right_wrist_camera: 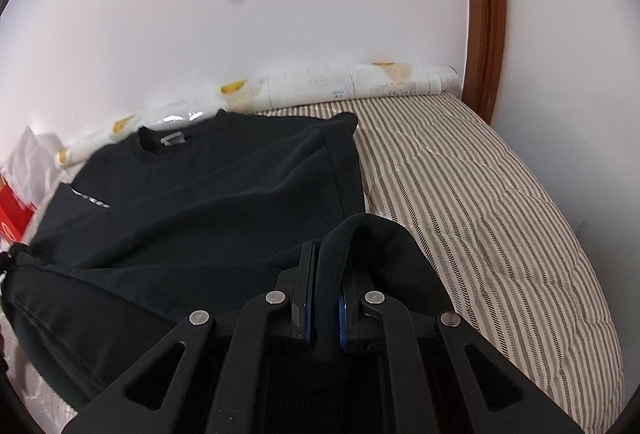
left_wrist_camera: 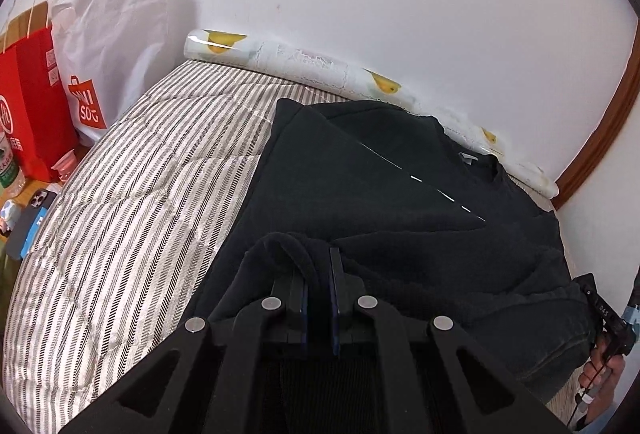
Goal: Fold small clothes
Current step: 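Lift the hem with both grippers and fold it toward the collar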
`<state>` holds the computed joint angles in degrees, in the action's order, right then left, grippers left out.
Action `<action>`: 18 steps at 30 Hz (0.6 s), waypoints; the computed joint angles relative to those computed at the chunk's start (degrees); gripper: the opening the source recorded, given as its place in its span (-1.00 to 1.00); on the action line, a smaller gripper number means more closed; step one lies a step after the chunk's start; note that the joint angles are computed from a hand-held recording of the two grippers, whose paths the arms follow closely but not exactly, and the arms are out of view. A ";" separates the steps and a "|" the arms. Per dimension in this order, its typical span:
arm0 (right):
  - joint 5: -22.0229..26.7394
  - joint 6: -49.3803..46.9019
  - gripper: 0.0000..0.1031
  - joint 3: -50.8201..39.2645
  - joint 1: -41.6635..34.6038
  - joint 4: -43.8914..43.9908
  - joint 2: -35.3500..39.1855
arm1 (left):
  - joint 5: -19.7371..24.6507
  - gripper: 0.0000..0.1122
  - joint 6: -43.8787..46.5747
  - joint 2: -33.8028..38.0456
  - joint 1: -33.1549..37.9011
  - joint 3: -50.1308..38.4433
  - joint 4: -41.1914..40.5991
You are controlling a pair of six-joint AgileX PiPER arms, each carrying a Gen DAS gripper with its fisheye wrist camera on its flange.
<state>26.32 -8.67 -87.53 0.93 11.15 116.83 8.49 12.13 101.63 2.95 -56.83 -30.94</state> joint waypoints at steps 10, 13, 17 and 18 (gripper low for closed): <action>5.01 7.27 -0.67 -3.31 1.42 -8.66 1.17 | 3.02 -0.79 -5.29 -1.85 0.23 0.18 4.57; 6.39 6.01 -0.32 -0.50 0.00 -6.38 -2.80 | 3.19 -0.67 -12.20 -4.52 -0.59 2.25 11.56; 5.25 2.99 -0.11 6.72 -1.71 -2.58 -10.28 | 1.77 -0.37 -20.62 -9.31 -2.56 7.10 20.68; 5.10 2.30 -0.11 8.36 -1.88 -2.16 -11.95 | 1.56 -0.37 -22.84 -10.26 -2.97 8.02 23.08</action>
